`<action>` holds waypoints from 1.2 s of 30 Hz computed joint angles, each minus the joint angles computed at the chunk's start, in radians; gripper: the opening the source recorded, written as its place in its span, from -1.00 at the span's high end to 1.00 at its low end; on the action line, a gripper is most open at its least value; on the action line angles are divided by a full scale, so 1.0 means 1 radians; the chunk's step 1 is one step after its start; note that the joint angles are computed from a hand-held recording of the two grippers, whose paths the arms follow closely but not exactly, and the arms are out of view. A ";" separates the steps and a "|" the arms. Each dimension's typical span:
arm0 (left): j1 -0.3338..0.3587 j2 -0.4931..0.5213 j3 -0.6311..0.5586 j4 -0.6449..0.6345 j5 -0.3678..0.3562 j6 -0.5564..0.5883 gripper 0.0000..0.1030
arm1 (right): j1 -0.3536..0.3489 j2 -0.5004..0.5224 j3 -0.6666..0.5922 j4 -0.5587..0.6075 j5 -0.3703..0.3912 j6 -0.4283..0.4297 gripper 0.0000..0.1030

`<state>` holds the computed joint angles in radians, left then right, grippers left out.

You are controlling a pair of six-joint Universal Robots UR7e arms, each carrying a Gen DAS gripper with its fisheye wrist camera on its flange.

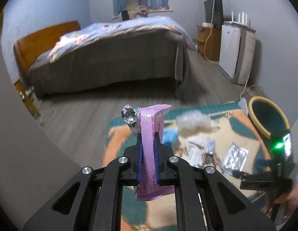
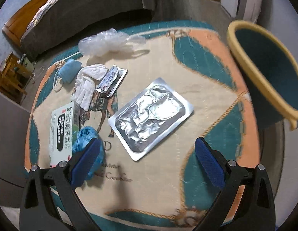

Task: Collect trash
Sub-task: 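Grasp the silver foil blister pack with the right gripper, then carry the foil pack to the bin with the right gripper while the left carries the pink wrapper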

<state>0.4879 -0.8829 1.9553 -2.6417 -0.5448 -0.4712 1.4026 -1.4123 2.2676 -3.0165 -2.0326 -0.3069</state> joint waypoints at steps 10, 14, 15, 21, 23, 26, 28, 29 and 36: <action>0.061 0.011 0.017 -0.120 -0.105 0.031 0.78 | 0.007 0.095 -0.067 -0.032 0.001 0.024 -0.90; 0.078 0.023 0.006 -0.130 -0.135 0.043 0.78 | 0.022 0.145 -0.102 -0.077 -0.032 0.006 -0.87; 0.081 0.028 0.002 -0.129 -0.142 0.047 0.78 | 0.021 0.151 -0.107 -0.083 -0.033 0.002 -0.86; 0.085 0.049 -0.011 -0.124 -0.166 0.078 0.78 | 0.056 0.256 -0.161 -0.181 -0.128 -0.117 -0.65; 0.085 0.053 -0.012 -0.120 -0.169 0.082 0.78 | 0.072 0.288 -0.150 -0.265 -0.165 -0.198 -0.48; 0.089 0.061 -0.019 -0.107 -0.178 0.074 0.78 | 0.068 0.280 -0.138 -0.278 -0.154 -0.228 -0.38; 0.091 0.067 -0.027 -0.107 -0.186 0.070 0.78 | 0.066 0.266 -0.129 -0.282 -0.149 -0.233 -0.36; 0.091 0.069 -0.030 -0.110 -0.190 0.071 0.78 | 0.063 0.257 -0.124 -0.288 -0.141 -0.241 -0.35; 0.080 0.110 -0.068 -0.118 -0.207 0.079 0.78 | 0.045 0.139 -0.085 -0.283 -0.072 -0.272 -0.35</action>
<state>0.5680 -0.7733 1.8876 -2.7599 -0.7517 -0.3923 1.4474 -1.2730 2.1823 -3.2995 -2.1050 -0.5791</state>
